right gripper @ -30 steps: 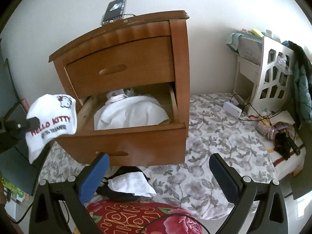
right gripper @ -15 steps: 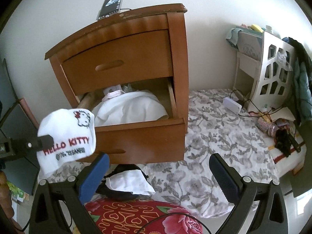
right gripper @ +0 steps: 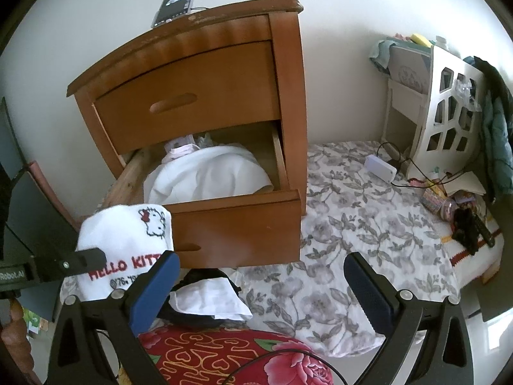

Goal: Organize soft objects
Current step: 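Carry the shirt down past the drawer front with the left gripper, then lower the shirt onto the red cushion with the left gripper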

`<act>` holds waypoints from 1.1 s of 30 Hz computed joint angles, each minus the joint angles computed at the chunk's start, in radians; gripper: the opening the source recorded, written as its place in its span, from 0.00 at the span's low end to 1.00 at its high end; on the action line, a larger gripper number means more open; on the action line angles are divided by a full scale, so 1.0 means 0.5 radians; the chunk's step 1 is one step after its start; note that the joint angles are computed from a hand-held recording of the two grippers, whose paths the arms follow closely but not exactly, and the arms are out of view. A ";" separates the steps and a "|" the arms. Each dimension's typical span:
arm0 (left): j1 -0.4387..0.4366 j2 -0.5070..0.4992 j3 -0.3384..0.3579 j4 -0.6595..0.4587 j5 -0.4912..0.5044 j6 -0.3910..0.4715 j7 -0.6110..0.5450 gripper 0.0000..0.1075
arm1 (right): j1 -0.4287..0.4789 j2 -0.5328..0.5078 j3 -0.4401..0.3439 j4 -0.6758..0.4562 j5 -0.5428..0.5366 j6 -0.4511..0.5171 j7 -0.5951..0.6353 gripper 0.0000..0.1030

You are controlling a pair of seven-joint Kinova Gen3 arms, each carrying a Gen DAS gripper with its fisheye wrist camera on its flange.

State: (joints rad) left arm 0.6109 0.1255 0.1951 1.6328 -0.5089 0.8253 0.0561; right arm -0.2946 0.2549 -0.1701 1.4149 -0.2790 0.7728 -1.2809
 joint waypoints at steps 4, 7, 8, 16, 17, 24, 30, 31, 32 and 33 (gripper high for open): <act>-0.047 0.039 -0.005 0.001 0.116 -0.039 -0.109 0.12 | -0.006 0.014 0.005 -0.007 0.012 0.003 -0.010 1.00; -0.093 0.097 -0.019 -0.005 0.264 -0.050 -0.239 0.12 | -0.018 0.033 0.010 -0.022 0.037 0.016 -0.031 1.00; -0.103 0.121 -0.027 -0.005 0.308 -0.051 -0.271 0.12 | -0.022 0.041 0.012 -0.024 0.047 0.021 -0.038 1.00; -0.206 0.304 -0.112 0.131 0.659 -0.263 -0.500 0.12 | -0.054 0.109 0.026 -0.060 0.130 0.070 -0.105 1.00; -0.215 0.322 -0.121 0.155 0.687 -0.306 -0.526 0.12 | -0.057 0.114 0.026 -0.063 0.137 0.073 -0.110 1.00; -0.279 0.464 -0.145 0.195 0.921 -0.322 -0.667 0.12 | -0.078 0.177 0.031 -0.110 0.185 0.116 -0.149 1.00; -0.254 0.520 -0.197 0.196 0.954 -0.304 -0.687 0.14 | -0.092 0.216 0.030 -0.140 0.212 0.146 -0.169 1.00; -0.247 0.529 -0.205 0.199 0.948 -0.308 -0.684 0.15 | -0.094 0.223 0.029 -0.144 0.214 0.152 -0.169 1.00; -0.245 0.537 -0.209 0.200 0.947 -0.310 -0.687 0.15 | -0.098 0.232 0.030 -0.150 0.220 0.161 -0.172 1.00; -0.258 0.550 -0.205 0.203 0.959 -0.322 -0.703 0.15 | -0.099 0.236 0.030 -0.153 0.223 0.165 -0.173 1.00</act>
State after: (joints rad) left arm 0.4822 0.4006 0.0925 1.7340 -0.0295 0.6645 -0.2952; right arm -0.3442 0.3727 -0.1551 1.3382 -0.1677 0.8555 -1.3676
